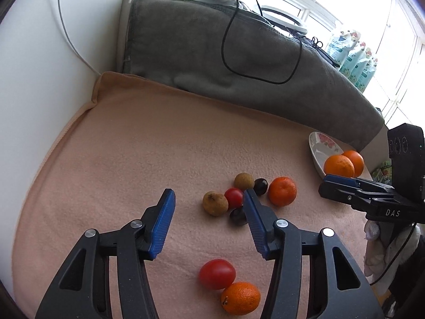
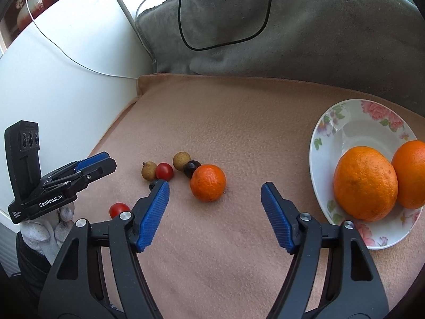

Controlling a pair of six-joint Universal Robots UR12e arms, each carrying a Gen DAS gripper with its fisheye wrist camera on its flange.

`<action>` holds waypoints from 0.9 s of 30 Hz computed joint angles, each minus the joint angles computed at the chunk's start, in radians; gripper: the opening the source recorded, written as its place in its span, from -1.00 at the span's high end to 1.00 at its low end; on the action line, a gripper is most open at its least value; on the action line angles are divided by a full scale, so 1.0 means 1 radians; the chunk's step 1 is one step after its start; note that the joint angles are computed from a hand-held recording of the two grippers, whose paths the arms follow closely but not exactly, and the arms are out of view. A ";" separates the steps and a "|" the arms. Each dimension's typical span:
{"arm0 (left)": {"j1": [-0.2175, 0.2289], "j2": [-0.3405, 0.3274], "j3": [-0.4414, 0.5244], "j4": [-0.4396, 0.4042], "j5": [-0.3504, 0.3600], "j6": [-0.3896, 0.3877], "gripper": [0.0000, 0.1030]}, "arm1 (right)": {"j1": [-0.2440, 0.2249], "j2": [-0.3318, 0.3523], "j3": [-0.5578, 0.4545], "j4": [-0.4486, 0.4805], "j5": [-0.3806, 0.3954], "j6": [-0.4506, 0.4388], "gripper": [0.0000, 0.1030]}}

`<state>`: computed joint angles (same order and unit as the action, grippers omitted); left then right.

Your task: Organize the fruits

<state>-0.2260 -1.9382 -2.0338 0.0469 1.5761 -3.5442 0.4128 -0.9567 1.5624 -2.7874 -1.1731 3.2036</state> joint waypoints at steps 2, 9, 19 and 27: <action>0.002 -0.006 0.015 -0.021 -0.018 0.024 0.11 | 0.003 0.004 -0.006 0.013 0.001 -0.010 -0.36; -0.004 -0.022 0.079 -0.156 -0.057 0.160 0.25 | 0.010 0.016 -0.019 0.029 -0.001 -0.046 -0.30; 0.004 -0.039 0.153 -0.359 -0.105 0.233 0.39 | 0.016 0.033 -0.036 0.047 0.011 -0.082 -0.10; 0.005 -0.053 0.226 -0.538 -0.126 0.316 0.39 | 0.029 0.046 -0.044 0.036 -0.010 -0.136 -0.10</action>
<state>-0.2214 -1.9908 -1.8081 -0.4914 1.4497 -3.2286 0.4417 -0.9109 1.5182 -2.7518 -1.1831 3.0676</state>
